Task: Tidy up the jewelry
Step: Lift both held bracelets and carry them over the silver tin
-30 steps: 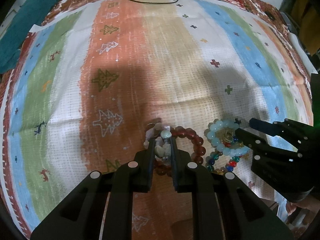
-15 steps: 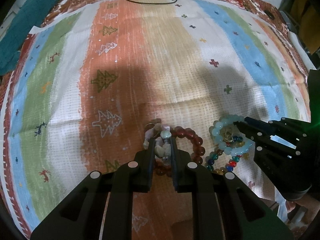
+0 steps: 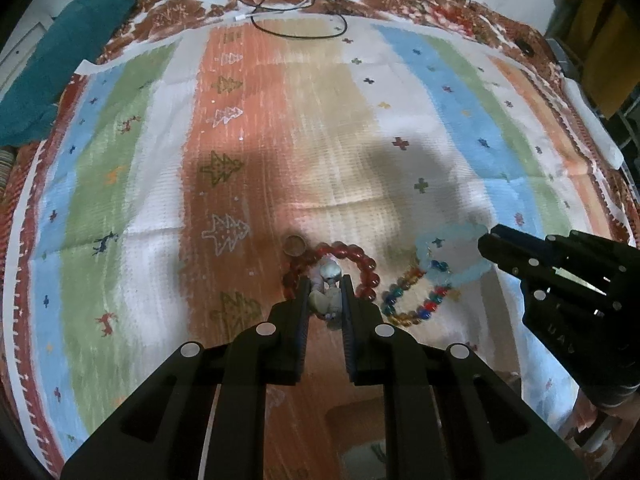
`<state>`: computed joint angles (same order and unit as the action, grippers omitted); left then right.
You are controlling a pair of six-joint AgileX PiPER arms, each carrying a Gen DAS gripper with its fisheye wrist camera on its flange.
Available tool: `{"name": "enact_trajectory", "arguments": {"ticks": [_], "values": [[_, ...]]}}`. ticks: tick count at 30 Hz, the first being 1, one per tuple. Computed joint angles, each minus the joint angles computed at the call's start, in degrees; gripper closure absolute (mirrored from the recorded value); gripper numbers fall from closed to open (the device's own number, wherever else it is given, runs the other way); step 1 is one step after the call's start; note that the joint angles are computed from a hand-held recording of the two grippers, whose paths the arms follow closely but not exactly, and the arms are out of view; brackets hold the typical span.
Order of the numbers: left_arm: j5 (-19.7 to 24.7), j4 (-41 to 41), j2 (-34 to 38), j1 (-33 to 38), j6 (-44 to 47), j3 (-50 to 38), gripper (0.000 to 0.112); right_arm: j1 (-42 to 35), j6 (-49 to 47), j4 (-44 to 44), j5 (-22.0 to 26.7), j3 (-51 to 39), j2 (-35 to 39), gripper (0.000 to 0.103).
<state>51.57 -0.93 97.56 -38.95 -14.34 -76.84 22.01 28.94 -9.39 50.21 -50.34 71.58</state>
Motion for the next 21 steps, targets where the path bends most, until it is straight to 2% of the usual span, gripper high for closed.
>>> {"name": "enact_trajectory", "arguments": {"ticks": [10,21], "values": [[0.15,0.31,-5.93,-1.55,-1.53,2.12,0.098,4.28,4.41,-2.60,3.84,-0.18,-5.67,0.091],[0.06,1.84,-8.78,-3.07,-3.38,4.29,0.098,12.01,12.21,-8.30,7.05,-0.92,-9.50,0.091]]}}
